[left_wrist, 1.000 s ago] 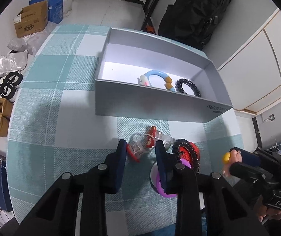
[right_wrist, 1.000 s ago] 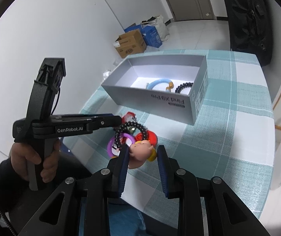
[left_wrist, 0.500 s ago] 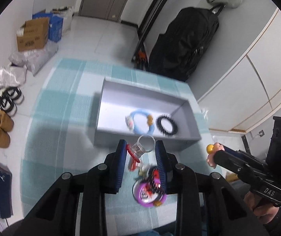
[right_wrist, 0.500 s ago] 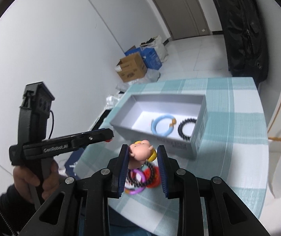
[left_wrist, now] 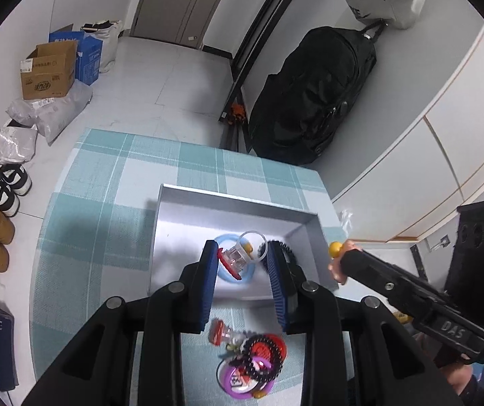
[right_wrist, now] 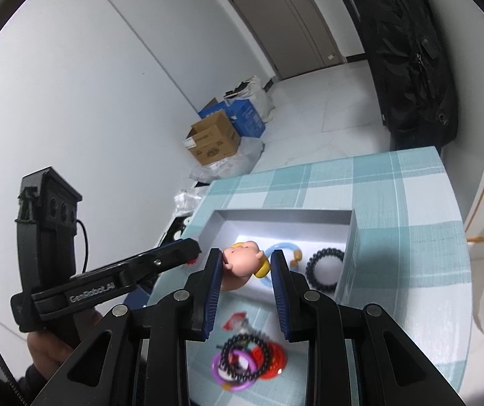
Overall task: Organize jewelry
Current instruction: 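Carry the doll and trinket into the grey box and open both tools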
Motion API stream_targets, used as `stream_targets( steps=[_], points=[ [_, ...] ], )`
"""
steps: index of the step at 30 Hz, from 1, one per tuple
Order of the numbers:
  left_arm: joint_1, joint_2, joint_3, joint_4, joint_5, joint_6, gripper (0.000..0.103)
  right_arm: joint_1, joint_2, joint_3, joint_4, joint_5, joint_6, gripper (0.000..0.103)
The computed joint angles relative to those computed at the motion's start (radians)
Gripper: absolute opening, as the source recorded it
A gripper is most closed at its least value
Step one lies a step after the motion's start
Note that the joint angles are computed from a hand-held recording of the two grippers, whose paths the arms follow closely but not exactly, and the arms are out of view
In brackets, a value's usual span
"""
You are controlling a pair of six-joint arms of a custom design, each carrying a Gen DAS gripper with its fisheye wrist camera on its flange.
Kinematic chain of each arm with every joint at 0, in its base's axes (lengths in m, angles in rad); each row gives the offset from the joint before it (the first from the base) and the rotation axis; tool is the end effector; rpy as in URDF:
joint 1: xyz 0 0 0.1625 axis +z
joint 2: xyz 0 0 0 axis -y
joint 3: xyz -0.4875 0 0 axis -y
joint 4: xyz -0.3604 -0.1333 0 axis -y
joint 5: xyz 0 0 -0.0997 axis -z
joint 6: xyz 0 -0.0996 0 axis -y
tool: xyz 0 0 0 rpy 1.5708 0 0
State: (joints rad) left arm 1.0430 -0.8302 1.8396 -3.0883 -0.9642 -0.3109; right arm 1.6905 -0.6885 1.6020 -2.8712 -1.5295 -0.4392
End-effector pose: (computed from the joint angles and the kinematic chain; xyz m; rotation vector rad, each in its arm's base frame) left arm -0.1620 -0.6553 0.1942 0.0722 2.6375 -0.9588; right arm 0.2232 -0.7049 0.1324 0.8564 -2.9396 0.6022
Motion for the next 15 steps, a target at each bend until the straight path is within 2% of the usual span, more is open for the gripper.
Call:
stream_targets(
  steps=[11,15],
  points=[
    [0.037,0.027,-0.069,0.078,-0.066,-0.052,0.024,-0.007,0.061,-0.106,0.07,-0.012,0.104,0.028],
    [0.032,0.044,-0.097,0.126,-0.023,-0.047,0.024,-0.01,0.077,-0.134,0.097,-0.02,0.13,0.028]
  ],
)
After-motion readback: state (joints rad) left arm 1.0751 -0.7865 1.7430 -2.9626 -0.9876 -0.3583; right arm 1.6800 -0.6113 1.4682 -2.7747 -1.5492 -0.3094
